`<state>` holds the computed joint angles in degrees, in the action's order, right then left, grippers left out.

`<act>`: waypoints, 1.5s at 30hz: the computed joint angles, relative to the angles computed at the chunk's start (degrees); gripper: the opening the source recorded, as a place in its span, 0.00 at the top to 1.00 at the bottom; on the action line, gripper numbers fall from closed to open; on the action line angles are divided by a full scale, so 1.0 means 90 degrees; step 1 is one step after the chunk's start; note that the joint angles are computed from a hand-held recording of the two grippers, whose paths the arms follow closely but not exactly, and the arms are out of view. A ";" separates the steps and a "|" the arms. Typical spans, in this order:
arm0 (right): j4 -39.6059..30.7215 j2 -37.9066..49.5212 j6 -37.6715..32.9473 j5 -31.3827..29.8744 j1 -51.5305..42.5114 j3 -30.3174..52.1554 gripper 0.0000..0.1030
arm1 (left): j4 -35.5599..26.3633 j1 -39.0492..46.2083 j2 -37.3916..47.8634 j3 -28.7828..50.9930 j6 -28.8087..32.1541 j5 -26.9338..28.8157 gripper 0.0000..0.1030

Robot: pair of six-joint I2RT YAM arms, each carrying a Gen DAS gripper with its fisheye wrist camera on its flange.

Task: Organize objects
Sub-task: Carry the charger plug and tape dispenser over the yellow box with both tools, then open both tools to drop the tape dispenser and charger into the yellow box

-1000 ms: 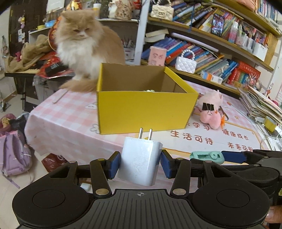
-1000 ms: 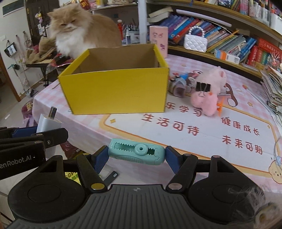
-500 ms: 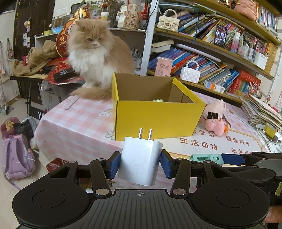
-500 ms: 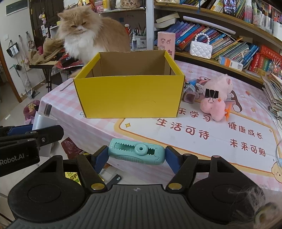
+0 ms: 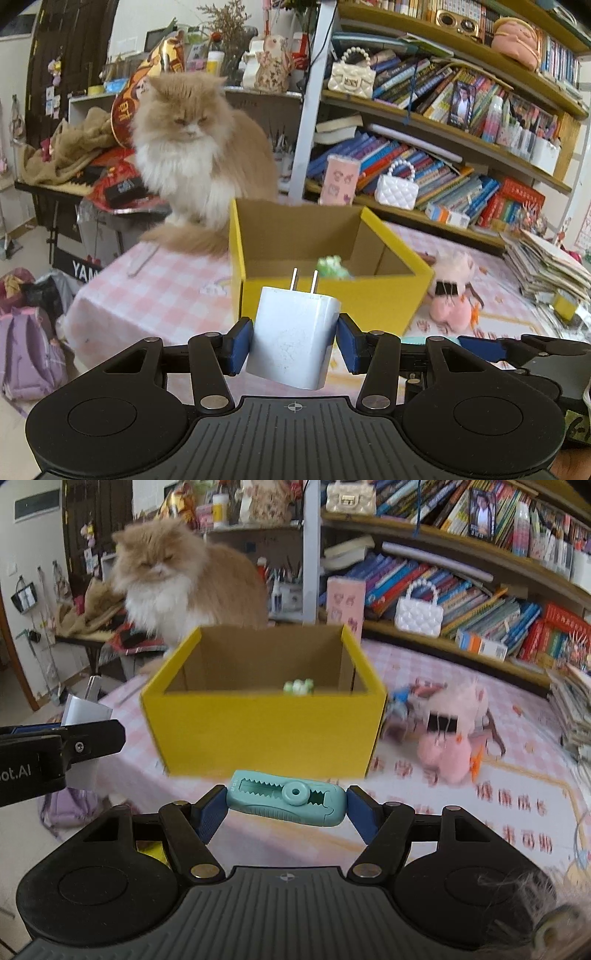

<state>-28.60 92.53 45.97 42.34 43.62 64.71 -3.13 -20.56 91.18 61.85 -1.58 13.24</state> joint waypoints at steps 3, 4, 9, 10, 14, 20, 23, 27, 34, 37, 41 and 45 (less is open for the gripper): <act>0.0346 0.0026 -0.0438 0.0029 -0.0360 0.0120 0.34 | 0.0055 -0.0056 0.0349 0.0449 0.0001 -0.0127 0.54; 0.0488 0.0029 -0.0620 0.0038 -0.0493 0.0160 0.34 | 0.0071 -0.0084 0.0497 0.0639 0.0011 -0.0177 0.54; 0.1254 0.0162 -0.1681 -0.0218 -0.1272 0.0497 0.34 | 0.0051 -0.0252 0.1254 0.1617 -0.0026 -0.0430 0.54; 0.1377 0.0237 -0.1864 -0.0324 -0.1421 0.0601 0.34 | 0.0014 -0.0293 0.1449 0.1858 -0.0027 -0.0485 0.54; 0.1716 0.0709 -0.2499 -0.0897 -0.1999 0.1145 0.34 | -0.0222 -0.0455 0.2131 0.2675 -0.0064 -0.0739 0.54; 0.1596 0.1649 -0.2910 -0.1880 -0.2654 0.2179 0.34 | -0.0841 -0.0660 0.3115 0.3884 0.0012 -0.1032 0.54; 0.1296 0.2243 -0.3141 -0.2438 -0.2912 0.2900 0.34 | -0.1204 -0.0748 0.3575 0.4492 0.0025 -0.1173 0.54; 0.0655 0.3101 -0.3542 -0.3088 -0.3151 0.4049 0.34 | -0.1750 -0.0837 0.4181 0.5329 0.0081 -0.1344 0.54; -0.0557 0.4417 -0.4023 -0.3722 -0.3384 0.5955 0.34 | -0.2461 -0.0903 0.4892 0.6364 0.0087 -0.1492 0.55; -0.1057 0.4831 -0.4064 -0.3916 -0.3461 0.6644 0.34 | -0.2670 -0.0930 0.5076 0.6658 0.0147 -0.1588 0.55; -0.1596 0.5216 -0.4030 -0.4109 -0.3538 0.7361 0.34 | -0.2861 -0.0969 0.5263 0.6986 0.0247 -0.1726 0.55; -0.1761 0.5333 -0.4030 -0.4108 -0.3531 0.7560 0.34 | -0.2929 -0.1002 0.5322 0.7078 0.0361 -0.1863 0.54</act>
